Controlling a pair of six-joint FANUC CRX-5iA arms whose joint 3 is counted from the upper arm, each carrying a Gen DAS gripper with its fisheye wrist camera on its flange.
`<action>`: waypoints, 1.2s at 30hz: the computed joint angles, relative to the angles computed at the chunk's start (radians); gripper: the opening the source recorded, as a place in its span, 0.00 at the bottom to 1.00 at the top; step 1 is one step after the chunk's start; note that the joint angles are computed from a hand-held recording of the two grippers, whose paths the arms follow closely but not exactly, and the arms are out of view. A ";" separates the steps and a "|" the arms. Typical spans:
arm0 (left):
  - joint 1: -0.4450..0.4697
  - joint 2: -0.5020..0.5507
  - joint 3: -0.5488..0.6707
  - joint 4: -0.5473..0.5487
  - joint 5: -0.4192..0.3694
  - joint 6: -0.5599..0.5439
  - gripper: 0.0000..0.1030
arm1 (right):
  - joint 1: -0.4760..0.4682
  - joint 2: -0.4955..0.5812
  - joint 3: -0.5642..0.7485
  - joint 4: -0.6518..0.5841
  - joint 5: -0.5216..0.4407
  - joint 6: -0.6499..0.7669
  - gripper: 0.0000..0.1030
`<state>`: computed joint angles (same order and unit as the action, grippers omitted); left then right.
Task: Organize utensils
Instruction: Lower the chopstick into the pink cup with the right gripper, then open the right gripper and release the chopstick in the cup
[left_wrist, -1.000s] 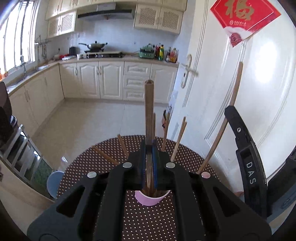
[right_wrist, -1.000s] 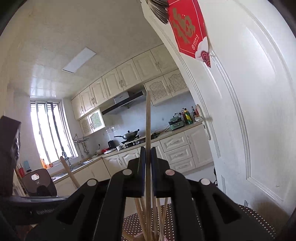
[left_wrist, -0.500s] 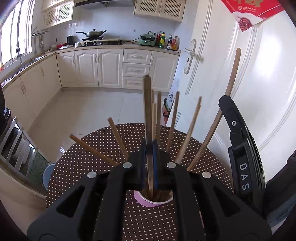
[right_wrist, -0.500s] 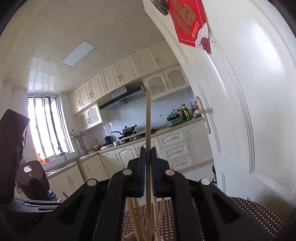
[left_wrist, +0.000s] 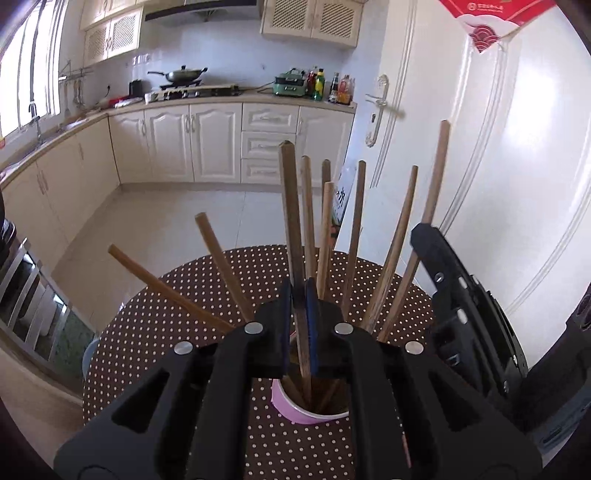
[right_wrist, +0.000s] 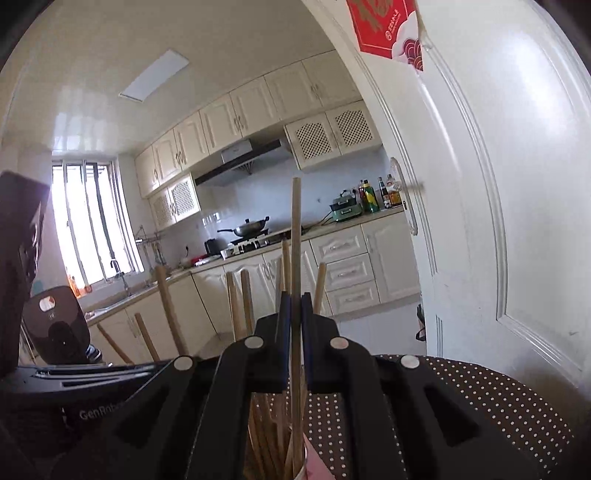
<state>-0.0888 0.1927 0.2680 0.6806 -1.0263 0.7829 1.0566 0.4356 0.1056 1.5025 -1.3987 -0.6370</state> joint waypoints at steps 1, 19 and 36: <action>-0.001 -0.005 -0.014 0.012 0.012 -0.016 0.09 | 0.000 -0.002 0.001 -0.006 0.005 0.002 0.04; 0.020 -0.047 -0.125 0.106 0.050 -0.138 0.40 | 0.029 -0.046 -0.034 -0.106 0.078 0.027 0.08; 0.051 -0.124 -0.231 0.133 0.068 -0.157 0.56 | 0.106 -0.097 -0.078 -0.178 0.029 0.049 0.43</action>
